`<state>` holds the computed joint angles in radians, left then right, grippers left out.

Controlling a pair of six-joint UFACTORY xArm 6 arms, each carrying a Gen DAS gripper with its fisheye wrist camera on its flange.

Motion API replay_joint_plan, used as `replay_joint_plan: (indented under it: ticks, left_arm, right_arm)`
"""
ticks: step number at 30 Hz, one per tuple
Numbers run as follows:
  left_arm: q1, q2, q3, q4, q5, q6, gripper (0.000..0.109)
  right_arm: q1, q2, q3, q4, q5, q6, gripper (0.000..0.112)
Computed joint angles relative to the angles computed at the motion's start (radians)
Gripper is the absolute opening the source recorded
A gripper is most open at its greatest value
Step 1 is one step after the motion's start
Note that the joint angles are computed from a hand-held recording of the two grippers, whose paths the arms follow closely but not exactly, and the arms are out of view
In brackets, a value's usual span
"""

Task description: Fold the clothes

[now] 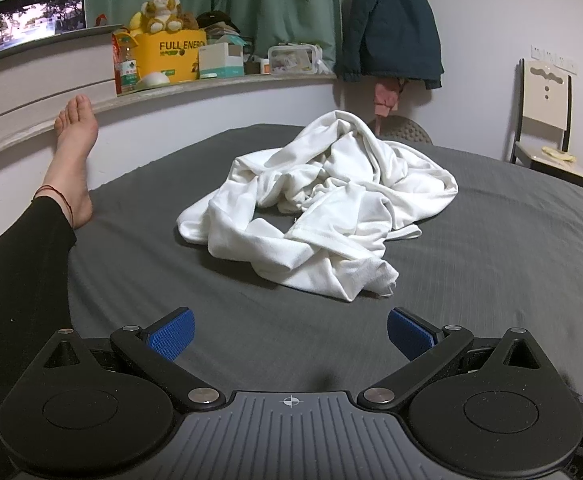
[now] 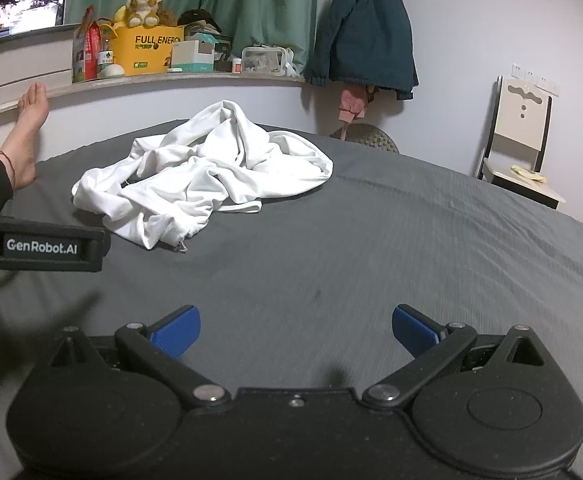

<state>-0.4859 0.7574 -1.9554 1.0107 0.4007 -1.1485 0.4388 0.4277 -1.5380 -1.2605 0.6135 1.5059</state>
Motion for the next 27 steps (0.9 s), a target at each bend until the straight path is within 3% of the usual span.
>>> replay_joint_plan:
  ticks: [27]
  left_arm:
    - [0.003,0.010,-0.017,-0.030,-0.003,0.021,0.103]
  right_arm:
    - [0.004,0.008,-0.006,0.007,-0.001,-0.025,0.103]
